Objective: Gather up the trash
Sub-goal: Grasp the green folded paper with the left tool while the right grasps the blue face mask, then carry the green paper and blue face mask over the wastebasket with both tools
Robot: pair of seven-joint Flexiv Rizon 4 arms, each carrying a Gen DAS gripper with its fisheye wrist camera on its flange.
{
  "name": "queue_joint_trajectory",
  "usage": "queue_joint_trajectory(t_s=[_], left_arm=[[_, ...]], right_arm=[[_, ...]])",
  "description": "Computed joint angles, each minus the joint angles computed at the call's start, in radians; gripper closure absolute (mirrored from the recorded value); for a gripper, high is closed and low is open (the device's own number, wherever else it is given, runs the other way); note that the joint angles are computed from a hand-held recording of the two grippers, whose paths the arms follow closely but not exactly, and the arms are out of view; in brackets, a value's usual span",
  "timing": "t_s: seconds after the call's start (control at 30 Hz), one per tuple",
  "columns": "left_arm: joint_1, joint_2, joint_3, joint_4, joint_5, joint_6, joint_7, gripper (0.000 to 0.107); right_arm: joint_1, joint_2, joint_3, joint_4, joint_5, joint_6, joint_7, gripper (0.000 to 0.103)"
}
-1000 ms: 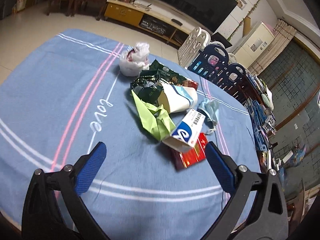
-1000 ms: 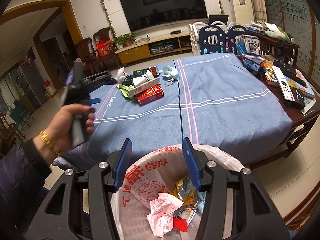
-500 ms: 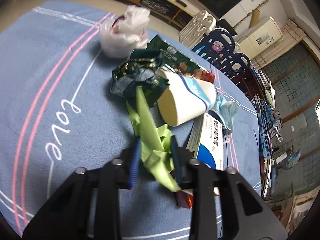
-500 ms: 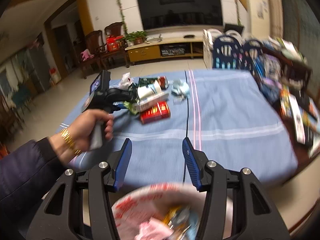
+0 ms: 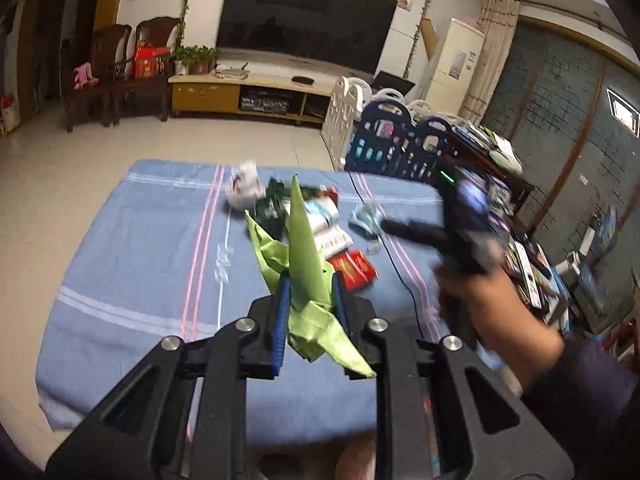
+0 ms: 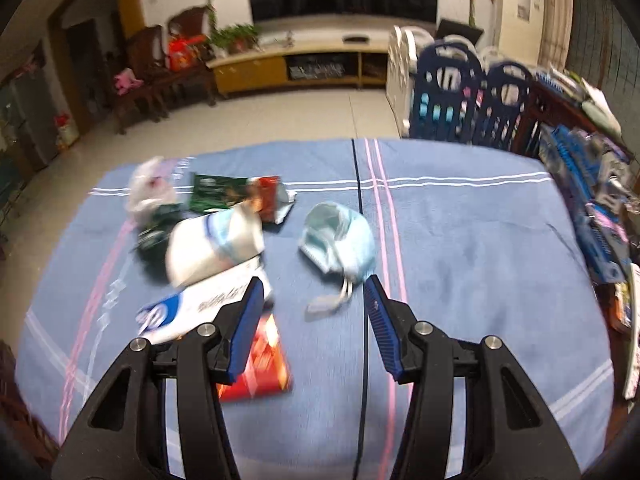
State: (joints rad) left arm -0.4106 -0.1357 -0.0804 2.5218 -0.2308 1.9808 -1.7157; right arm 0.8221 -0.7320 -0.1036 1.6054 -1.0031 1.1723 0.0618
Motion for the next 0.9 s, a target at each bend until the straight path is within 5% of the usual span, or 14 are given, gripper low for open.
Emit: queue_joint_trajectory(t_s=[0.23,0.33,0.47,0.67,0.73,0.9], left_arm=[[0.018,0.028,0.005,0.026,0.038,-0.013,-0.032,0.085],[0.064,0.023,-0.013,0.023,0.076,-0.027,-0.052,0.085],[0.07,0.021,-0.013,0.017,0.088,-0.041,-0.063,0.085],[0.053,0.017,-0.009,0.01,0.082,-0.036,-0.061,0.085],[0.082,0.02,-0.027,0.01,0.119,-0.038,-0.084,0.085],[0.067,0.019,-0.022,0.021,0.126,-0.012,-0.066,0.085]], right_arm=[[-0.077,-0.203,0.101,-0.279,0.275,-0.123,-0.271,0.052],[-0.033,-0.211,0.053,-0.297,0.289,-0.188,-0.302,0.082],[0.039,-0.111,-0.074,-0.116,0.177,-0.006,-0.121,0.094],[0.266,0.172,-0.361,0.22,-0.376,0.237,0.475,0.094],[0.317,0.286,-0.369,0.296,-0.592,0.206,0.677,0.094],[0.403,0.475,-0.234,0.448,-0.66,-0.02,0.786,0.094]])
